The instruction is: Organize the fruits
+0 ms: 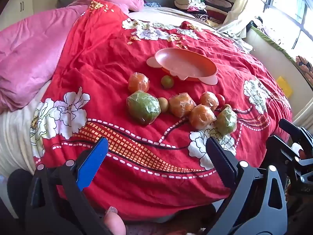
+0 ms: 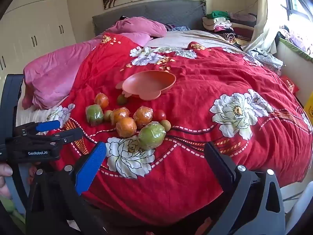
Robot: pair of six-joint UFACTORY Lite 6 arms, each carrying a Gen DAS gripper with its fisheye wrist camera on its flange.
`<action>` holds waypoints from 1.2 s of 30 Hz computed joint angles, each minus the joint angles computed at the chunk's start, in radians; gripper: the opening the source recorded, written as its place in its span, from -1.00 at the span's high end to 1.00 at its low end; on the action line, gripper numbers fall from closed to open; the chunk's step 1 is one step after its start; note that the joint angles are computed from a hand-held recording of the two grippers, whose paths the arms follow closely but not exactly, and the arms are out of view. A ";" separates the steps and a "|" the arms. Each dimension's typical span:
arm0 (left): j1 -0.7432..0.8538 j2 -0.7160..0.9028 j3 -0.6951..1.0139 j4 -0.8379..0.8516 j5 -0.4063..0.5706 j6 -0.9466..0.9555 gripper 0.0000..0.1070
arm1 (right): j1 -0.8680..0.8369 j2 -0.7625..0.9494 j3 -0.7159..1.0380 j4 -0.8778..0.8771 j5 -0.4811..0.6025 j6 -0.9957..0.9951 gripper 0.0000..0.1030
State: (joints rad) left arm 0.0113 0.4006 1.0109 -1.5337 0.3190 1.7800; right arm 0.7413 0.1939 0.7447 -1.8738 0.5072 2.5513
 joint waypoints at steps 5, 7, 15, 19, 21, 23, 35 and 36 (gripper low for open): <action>-0.021 -0.013 0.003 0.033 -0.012 -0.053 -0.75 | 0.002 0.000 0.003 0.026 -0.006 -0.030 -0.92; -0.023 -0.035 -0.027 -0.009 -0.016 -0.005 -0.75 | 0.003 0.002 0.006 0.028 -0.006 -0.031 -0.92; -0.008 -0.024 -0.030 -0.052 0.006 0.056 -0.75 | -0.008 -0.006 0.010 0.020 -0.015 -0.033 -0.92; -0.004 -0.020 -0.023 -0.030 0.008 0.041 -0.75 | 0.002 0.002 0.019 0.035 -0.008 -0.046 -0.92; -0.003 -0.020 -0.022 -0.030 0.006 0.045 -0.75 | 0.012 0.001 0.005 0.020 0.002 -0.020 -0.92; -0.001 -0.019 -0.019 -0.021 0.007 0.034 -0.75 | 0.011 -0.001 0.004 0.019 0.001 -0.020 -0.92; 0.007 -0.019 -0.016 -0.016 0.010 0.036 -0.75 | 0.020 -0.004 0.006 0.044 0.010 -0.041 -0.92; 0.006 -0.019 -0.016 -0.016 0.007 0.035 -0.75 | 0.018 -0.005 0.006 0.043 0.007 -0.042 -0.92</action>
State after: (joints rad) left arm 0.0168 0.3811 0.9947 -1.5496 0.3265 1.8149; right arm 0.7597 0.1892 0.7504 -1.8305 0.5143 2.5096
